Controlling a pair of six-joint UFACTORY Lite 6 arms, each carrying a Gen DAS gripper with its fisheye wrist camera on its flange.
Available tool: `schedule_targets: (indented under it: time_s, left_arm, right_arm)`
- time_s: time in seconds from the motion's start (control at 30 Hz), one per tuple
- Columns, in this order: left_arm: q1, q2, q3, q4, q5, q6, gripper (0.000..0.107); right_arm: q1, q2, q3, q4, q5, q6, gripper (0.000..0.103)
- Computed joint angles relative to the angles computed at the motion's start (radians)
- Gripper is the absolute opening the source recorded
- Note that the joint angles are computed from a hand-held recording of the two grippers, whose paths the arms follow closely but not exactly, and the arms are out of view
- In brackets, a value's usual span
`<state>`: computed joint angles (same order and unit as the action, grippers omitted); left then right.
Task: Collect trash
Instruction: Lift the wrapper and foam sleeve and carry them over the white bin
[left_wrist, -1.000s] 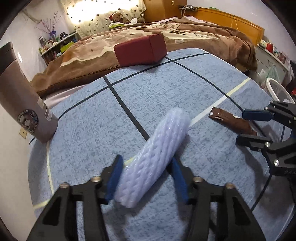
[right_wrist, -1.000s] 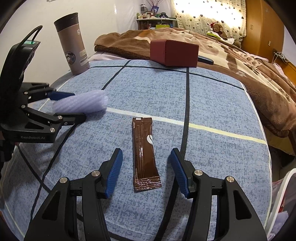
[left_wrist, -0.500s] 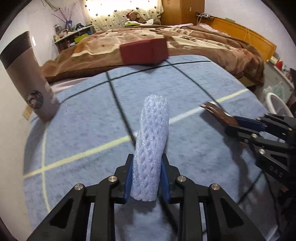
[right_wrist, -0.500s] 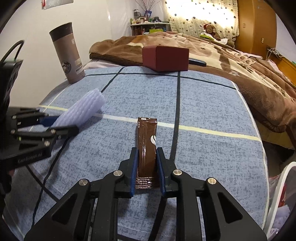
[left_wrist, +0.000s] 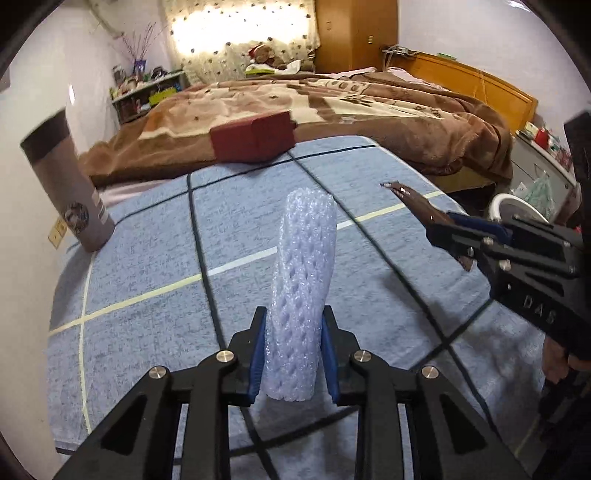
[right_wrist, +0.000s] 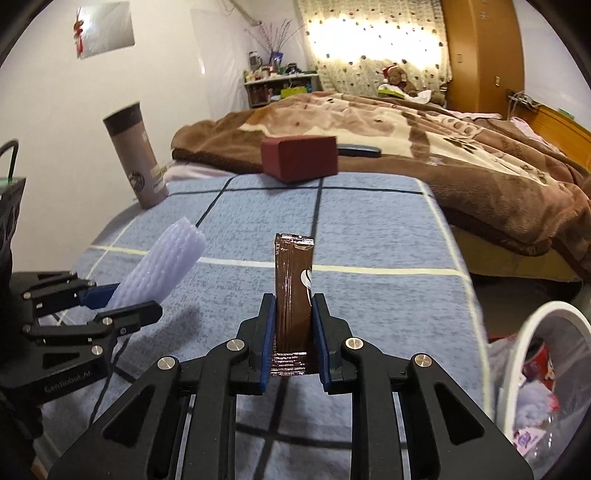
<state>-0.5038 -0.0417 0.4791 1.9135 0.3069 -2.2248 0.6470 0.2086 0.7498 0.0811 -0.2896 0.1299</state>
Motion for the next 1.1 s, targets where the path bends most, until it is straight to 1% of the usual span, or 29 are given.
schedule_targets:
  time_s: [0.13, 0.2, 0.37, 0.43, 0.5, 0.57, 0.63, 0.73, 0.77, 0.87, 0.97, 1.03, 1.1]
  left_arm:
    - [-0.105, -0.021, 0.017, -0.162, 0.054, 0.092, 0.028]
    - [-0.151, -0.025, 0.030, -0.210, 0.071, 0.108, 0.028]
    - [-0.276, 0.002, 0.093, -0.300, 0.135, 0.114, 0.028]
    - [-0.329, 0.030, 0.134, -0.338, 0.173, 0.130, 0.028]
    - [-0.377, 0.062, 0.182, -0.357, 0.190, 0.126, 0.028]
    - [-0.422, 0.107, 0.236, -0.361, 0.211, 0.114, 0.028]
    - [-0.448, 0.162, 0.298, -0.336, 0.198, 0.088, 0.028]
    - [-0.479, 0.264, 0.412, -0.347, 0.190, 0.093, 0.028]
    - [-0.484, 0.303, 0.455, -0.346, 0.179, 0.094, 0.028]
    - [-0.511, 0.412, 0.589, -0.390, 0.180, 0.145, 0.028]
    - [-0.518, 0.507, 0.710, -0.427, 0.152, 0.201, 0.028]
    - [-0.519, 0.570, 0.794, -0.482, 0.131, 0.265, 0.028]
    - [-0.529, 0.622, 0.858, -0.513, 0.124, 0.290, 0.028]
  right_arm:
    - [-0.037, -0.089, -0.082, -0.035, -0.023, 0.032, 0.020]
    - [-0.051, -0.124, -0.111, -0.051, -0.027, 0.041, 0.020]
    - [-0.126, -0.245, -0.216, -0.160, -0.044, 0.126, 0.020]
    - [-0.171, -0.299, -0.259, -0.224, -0.043, 0.168, 0.020]
    - [-0.218, -0.357, -0.304, -0.297, -0.045, 0.223, 0.020]
    - [-0.284, -0.414, -0.349, -0.406, -0.042, 0.297, 0.020]
    - [-0.353, -0.463, -0.387, -0.517, -0.046, 0.371, 0.020]
    - [-0.468, -0.503, -0.418, -0.682, -0.052, 0.480, 0.020]
    - [-0.522, -0.508, -0.423, -0.762, -0.061, 0.532, 0.020]
    - [-0.637, -0.511, -0.434, -0.887, -0.089, 0.602, 0.020]
    - [-0.747, -0.487, -0.426, -0.993, -0.125, 0.661, 0.020]
    - [-0.801, -0.462, -0.418, -1.025, -0.144, 0.666, 0.020]
    - [-0.851, -0.455, -0.423, -1.057, -0.160, 0.673, 0.020]
